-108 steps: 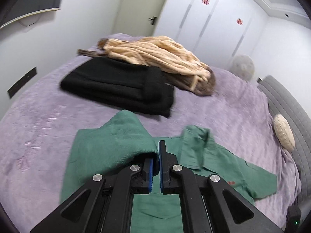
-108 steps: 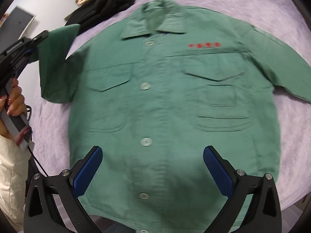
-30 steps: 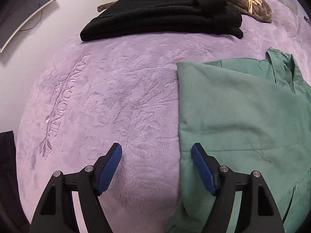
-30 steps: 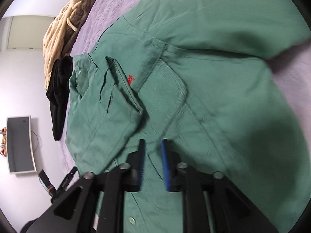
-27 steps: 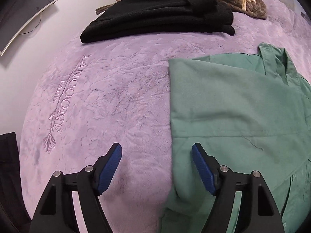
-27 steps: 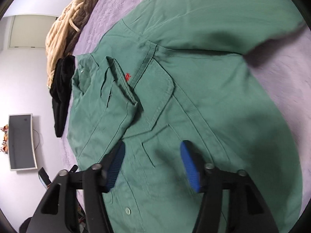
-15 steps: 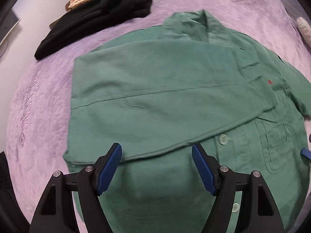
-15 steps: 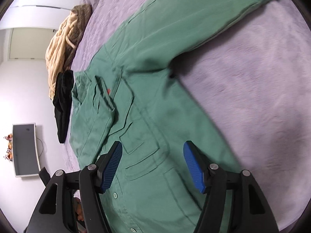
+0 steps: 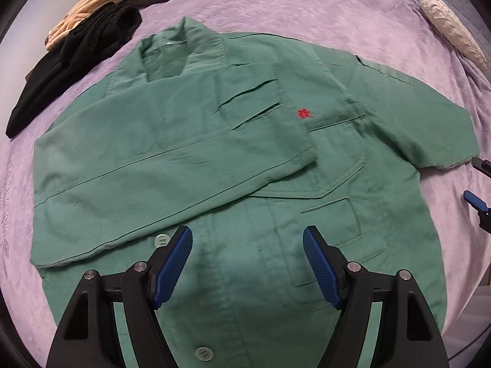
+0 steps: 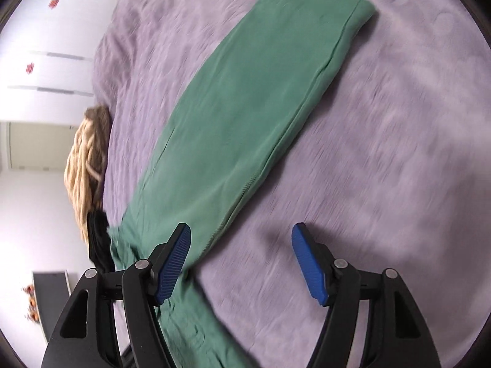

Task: Fold small clothes
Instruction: 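Move the right gripper to the other sleeve and grasp its cuff, then fold the held sleeve across the jacket body with the right gripper, release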

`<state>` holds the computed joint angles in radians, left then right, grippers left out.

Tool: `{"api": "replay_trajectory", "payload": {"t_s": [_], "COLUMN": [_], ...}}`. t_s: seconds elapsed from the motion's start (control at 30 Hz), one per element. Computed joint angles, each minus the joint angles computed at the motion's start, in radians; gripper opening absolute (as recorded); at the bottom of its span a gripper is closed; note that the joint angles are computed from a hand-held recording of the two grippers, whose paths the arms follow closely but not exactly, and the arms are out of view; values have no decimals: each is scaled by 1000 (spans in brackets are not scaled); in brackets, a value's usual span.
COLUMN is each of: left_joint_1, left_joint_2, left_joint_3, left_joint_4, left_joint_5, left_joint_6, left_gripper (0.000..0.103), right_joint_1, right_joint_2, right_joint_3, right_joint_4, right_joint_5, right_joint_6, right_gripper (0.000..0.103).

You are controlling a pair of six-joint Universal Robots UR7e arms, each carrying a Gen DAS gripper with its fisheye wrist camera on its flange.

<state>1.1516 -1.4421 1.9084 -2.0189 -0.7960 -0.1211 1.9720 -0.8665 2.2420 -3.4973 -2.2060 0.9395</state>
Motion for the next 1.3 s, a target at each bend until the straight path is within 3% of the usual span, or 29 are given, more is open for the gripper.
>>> {"api": "replay_trajectory", "payload": {"t_s": [0.23, 0.37, 0.47, 0.5, 0.57, 0.73, 0.8, 1.0, 1.2, 1.3], "left_joint_1": [-34, -41, -44, -45, -40, -24, -19, 10, 68, 113], "left_joint_2": [58, 88, 88, 86, 84, 72, 61, 15, -46, -75], "left_joint_3": [13, 9, 14, 15, 13, 2, 0, -16, -38, -56], "left_joint_4": [-54, -74, -81, -80, -80, -73, -80, -101, -133, -139], "left_joint_5": [-24, -26, -21, -20, -19, -14, -10, 8, 53, 81], "left_joint_6": [-53, -82, -92, -95, -100, -114, -106, -71, -28, -23], "left_gripper": [76, 76, 76, 76, 76, 76, 76, 76, 76, 76], "right_joint_1": [-155, -212, -234, -245, -265, -219, -187, -26, 125, 168], "right_joint_2": [-25, -24, -15, -7, 1, 28, 35, 112, 353, 508], "right_joint_3": [49, 43, 38, 37, 31, -32, -76, -333, -702, -870], "right_joint_4": [-244, -333, -387, -422, -447, -458, -415, -101, 273, 453], "right_joint_5": [98, 152, 192, 226, 295, 351, 379, 390, 381, 371], "right_joint_6": [-73, -104, -79, -74, -74, -145, -193, -410, -592, -613], "right_gripper": [72, 72, 71, 66, 5, 5, 5, 5, 5, 5]}}
